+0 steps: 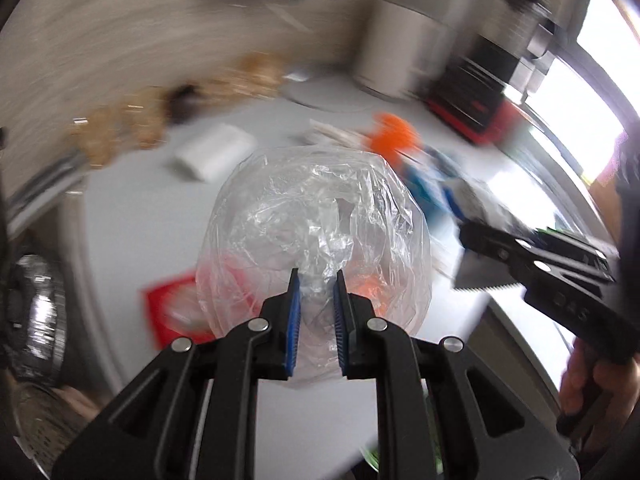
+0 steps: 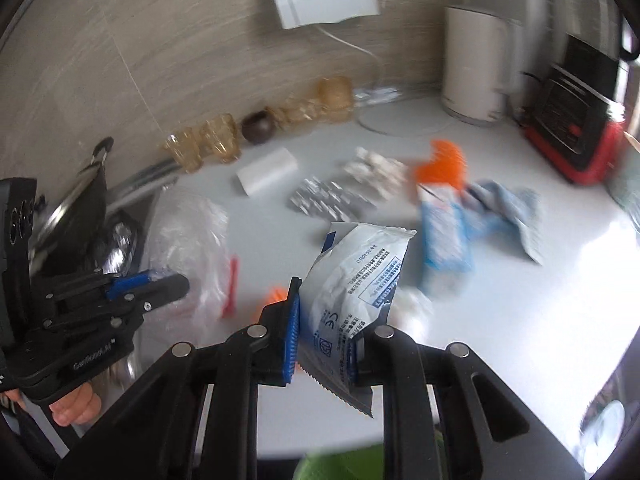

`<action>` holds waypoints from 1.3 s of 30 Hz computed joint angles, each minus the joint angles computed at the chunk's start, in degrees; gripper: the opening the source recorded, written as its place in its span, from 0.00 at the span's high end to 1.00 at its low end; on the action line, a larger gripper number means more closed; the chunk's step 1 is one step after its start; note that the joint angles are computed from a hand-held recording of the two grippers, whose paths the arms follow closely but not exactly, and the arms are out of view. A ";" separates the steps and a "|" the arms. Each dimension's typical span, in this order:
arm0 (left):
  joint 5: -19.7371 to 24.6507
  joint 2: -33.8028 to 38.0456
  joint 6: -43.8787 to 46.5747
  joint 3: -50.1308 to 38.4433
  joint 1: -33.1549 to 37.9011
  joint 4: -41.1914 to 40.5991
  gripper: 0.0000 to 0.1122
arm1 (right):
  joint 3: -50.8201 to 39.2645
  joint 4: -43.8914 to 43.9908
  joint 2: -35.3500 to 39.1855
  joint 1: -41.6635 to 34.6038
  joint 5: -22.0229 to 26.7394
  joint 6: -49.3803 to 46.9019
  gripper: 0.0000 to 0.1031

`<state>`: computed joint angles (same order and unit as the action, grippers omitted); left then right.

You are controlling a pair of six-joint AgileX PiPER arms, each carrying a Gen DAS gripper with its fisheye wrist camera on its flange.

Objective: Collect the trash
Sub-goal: 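Carry both items to the green basket and open both grippers to drop them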

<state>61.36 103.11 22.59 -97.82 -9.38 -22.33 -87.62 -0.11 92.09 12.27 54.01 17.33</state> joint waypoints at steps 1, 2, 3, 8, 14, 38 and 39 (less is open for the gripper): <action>-0.03 -1.33 0.29 1.95 -1.43 -0.20 0.87 | 2.30 -0.36 -2.26 -0.34 0.47 0.04 0.82; -0.39 -3.21 0.66 5.00 -3.73 -0.49 0.87 | 5.61 -0.89 -5.33 -1.06 1.07 0.00 0.82; -0.83 -4.49 0.93 7.30 -5.55 -0.75 0.87 | 8.01 -1.41 -7.38 -1.55 1.34 0.13 0.82; -5.91 -8.98 -3.35 17.40 -15.98 3.52 0.87 | 22.18 1.86 -20.60 -8.90 3.91 -5.42 0.82; -10.74 -10.90 -17.63 24.90 -27.24 13.42 0.87 | 32.56 8.58 -29.86 -20.32 7.79 -18.13 0.81; -10.49 -12.15 -40.76 28.49 -41.95 29.88 0.35 | 39.13 21.13 -33.48 -37.12 13.01 -42.86 0.79; -10.46 -12.64 -40.87 28.57 -41.57 30.28 0.33 | 39.25 20.93 -33.55 -36.75 12.81 -42.44 0.79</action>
<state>50.90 90.47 -18.28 -69.25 -50.95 7.96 -48.37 20.82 58.55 -24.49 66.82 -25.11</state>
